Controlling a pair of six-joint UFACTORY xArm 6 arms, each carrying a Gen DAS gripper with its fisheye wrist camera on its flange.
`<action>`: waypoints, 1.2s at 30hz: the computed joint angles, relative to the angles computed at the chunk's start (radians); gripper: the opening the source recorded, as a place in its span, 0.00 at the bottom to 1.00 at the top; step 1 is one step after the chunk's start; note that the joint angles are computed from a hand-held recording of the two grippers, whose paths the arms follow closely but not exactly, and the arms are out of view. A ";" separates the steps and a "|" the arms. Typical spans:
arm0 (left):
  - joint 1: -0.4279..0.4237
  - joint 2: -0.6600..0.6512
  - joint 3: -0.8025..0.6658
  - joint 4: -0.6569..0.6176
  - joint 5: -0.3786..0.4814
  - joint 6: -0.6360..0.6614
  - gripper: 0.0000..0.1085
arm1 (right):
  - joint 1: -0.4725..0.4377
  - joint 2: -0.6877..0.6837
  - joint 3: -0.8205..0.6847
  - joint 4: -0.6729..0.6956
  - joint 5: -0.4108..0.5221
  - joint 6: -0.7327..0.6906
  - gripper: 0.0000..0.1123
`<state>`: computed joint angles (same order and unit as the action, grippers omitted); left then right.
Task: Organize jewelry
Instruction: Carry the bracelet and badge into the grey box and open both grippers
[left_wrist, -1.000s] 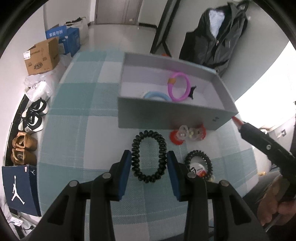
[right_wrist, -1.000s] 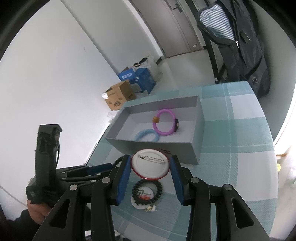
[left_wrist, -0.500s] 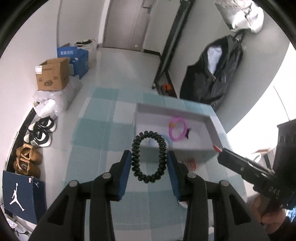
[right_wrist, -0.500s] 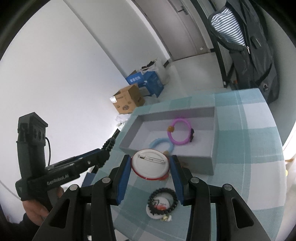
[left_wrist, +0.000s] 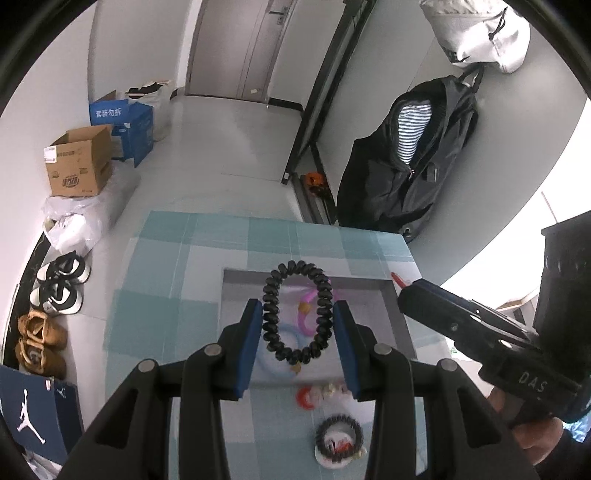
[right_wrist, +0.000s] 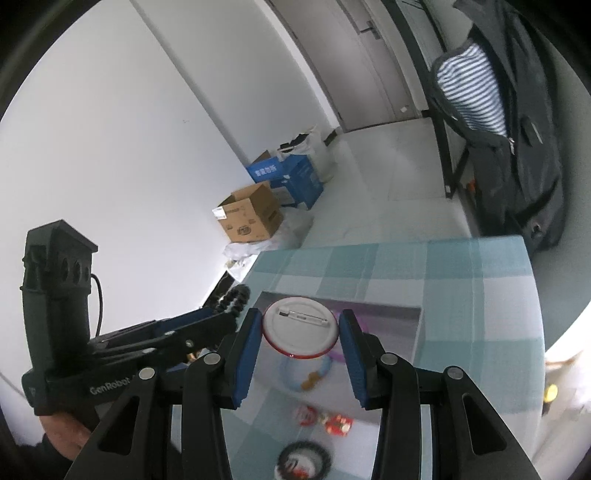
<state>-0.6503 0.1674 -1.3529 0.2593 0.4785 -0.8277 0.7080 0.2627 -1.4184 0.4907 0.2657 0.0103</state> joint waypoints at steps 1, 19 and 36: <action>0.001 0.008 -0.008 -0.007 0.004 0.020 0.31 | -0.004 0.016 -0.020 0.006 0.013 -0.008 0.37; 0.006 0.092 -0.066 -0.172 0.066 0.199 0.30 | -0.040 0.147 -0.153 0.014 0.142 -0.028 0.37; 0.022 0.080 -0.040 -0.197 -0.010 0.197 0.58 | -0.054 0.162 -0.185 0.083 0.173 -0.067 0.55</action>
<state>-0.6284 0.2476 -1.3927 0.0622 0.4688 -0.6308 0.6542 0.4249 -1.6037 0.5741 0.4383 -0.0570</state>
